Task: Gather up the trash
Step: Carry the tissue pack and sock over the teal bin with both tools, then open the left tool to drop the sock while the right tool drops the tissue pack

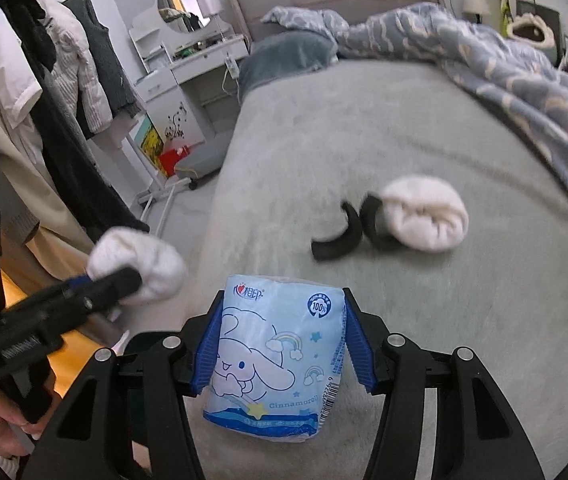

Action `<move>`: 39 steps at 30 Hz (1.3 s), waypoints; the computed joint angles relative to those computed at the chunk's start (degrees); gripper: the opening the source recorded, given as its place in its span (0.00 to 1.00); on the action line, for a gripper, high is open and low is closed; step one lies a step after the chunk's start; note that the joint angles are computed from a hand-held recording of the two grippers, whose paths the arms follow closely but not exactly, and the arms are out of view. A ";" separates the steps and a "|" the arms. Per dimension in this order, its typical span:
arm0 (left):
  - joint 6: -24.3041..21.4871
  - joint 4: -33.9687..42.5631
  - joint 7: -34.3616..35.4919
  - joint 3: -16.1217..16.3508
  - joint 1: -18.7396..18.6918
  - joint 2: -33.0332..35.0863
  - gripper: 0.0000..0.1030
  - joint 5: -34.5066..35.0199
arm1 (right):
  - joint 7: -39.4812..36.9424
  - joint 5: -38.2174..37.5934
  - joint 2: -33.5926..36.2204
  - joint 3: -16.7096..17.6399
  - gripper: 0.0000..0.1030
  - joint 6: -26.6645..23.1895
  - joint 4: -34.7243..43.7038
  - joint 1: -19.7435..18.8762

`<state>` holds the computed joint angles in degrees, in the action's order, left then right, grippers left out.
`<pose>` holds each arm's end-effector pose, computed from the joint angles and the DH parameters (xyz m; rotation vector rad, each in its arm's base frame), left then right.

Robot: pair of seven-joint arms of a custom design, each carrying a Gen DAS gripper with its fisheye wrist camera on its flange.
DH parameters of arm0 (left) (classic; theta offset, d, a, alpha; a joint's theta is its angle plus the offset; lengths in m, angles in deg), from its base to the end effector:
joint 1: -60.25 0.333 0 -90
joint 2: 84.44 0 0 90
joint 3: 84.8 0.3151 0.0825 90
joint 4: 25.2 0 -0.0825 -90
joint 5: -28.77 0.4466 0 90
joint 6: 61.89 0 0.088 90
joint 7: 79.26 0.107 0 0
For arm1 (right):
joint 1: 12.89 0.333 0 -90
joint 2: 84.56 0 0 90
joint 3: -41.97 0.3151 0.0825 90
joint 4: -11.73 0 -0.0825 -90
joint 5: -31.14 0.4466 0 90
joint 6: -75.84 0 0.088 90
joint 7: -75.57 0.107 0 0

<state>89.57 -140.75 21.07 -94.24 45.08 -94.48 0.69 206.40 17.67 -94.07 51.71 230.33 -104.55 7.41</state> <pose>0.5631 -0.2512 0.6024 -1.6151 2.1559 -1.2113 0.5294 0.3220 0.5980 -1.6390 1.6559 -0.4271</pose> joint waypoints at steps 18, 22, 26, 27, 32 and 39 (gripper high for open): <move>-11.38 -3.53 -3.51 1.19 5.56 -1.13 0.44 15.16 | -6.22 3.33 12.97 -0.12 0.54 -0.37 14.79 5.88; -15.37 -4.01 -3.36 2.18 7.05 -0.73 0.44 14.98 | -7.66 4.93 16.23 -0.24 0.54 -1.30 18.39 7.49; -20.06 -3.95 -3.23 2.78 8.65 0.04 0.44 15.15 | -9.73 6.32 19.61 -0.29 0.54 -3.22 22.28 8.93; -21.02 -4.06 -3.06 2.89 8.97 0.12 0.44 15.12 | -10.35 6.86 20.44 -0.25 0.54 -3.77 23.26 9.21; -26.48 -4.26 -1.31 3.56 10.44 0.83 0.46 14.15 | -12.39 8.37 24.11 -0.38 0.54 -6.22 27.35 10.70; -30.13 -5.44 1.47 3.96 11.98 0.63 0.55 13.88 | -14.48 9.99 28.85 -0.56 0.54 -10.00 32.81 12.34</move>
<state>59.43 -146.19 22.53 -90.28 57.06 -93.84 14.57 191.92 27.66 -65.23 51.16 220.33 -71.75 19.75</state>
